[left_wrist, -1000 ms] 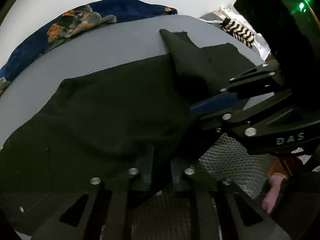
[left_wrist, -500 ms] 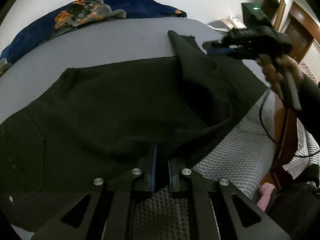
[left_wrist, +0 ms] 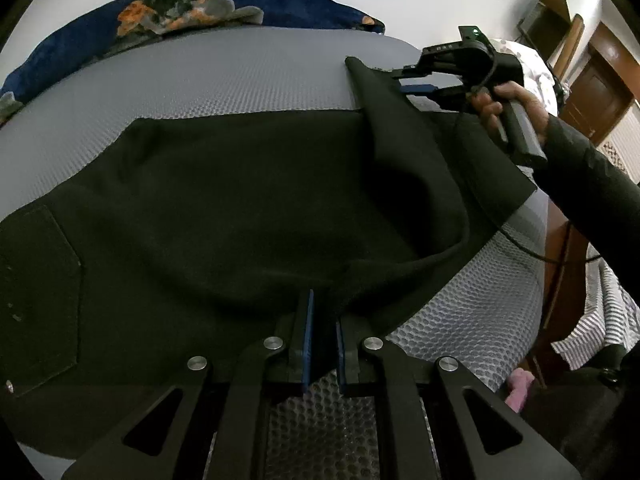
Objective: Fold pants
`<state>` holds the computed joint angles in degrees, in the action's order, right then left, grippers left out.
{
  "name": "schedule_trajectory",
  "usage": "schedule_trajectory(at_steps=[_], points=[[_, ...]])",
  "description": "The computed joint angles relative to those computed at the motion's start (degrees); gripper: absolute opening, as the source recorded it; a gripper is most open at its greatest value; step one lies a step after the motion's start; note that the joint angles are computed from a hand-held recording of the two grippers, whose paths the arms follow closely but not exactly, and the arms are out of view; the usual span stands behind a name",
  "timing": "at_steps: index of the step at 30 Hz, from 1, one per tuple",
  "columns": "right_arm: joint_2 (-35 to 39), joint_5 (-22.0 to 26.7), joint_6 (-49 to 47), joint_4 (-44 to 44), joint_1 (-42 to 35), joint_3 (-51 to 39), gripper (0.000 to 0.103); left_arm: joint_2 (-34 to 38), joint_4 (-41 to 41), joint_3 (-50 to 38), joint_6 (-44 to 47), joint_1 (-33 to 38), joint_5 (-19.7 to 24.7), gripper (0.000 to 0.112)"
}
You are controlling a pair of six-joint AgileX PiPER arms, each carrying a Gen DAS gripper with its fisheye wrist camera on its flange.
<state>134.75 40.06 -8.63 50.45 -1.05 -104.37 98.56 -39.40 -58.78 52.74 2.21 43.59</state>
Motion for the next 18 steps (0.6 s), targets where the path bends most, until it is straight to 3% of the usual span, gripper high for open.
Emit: schedule_trajectory(at_steps=[11,13,15,18], points=[[9.8,6.8,10.5,-9.5,0.3,-20.1,0.023,1.5,1.0,-1.5,-1.1,0.3,1.6,0.01],[11.2,8.0,11.8,-11.0,0.5,-23.1,0.019,1.7,1.0,-1.7,-1.2,0.4,1.8,0.01],[12.6,9.9,13.8,-13.3,0.8,-26.3,0.006,2.1,0.9,-1.8,-1.2,0.6,2.0,0.01],[10.6,8.7,16.5,-18.0,1.8,-24.3,0.004,2.9,0.8,-2.3,-1.3,0.7,2.3,0.01]])
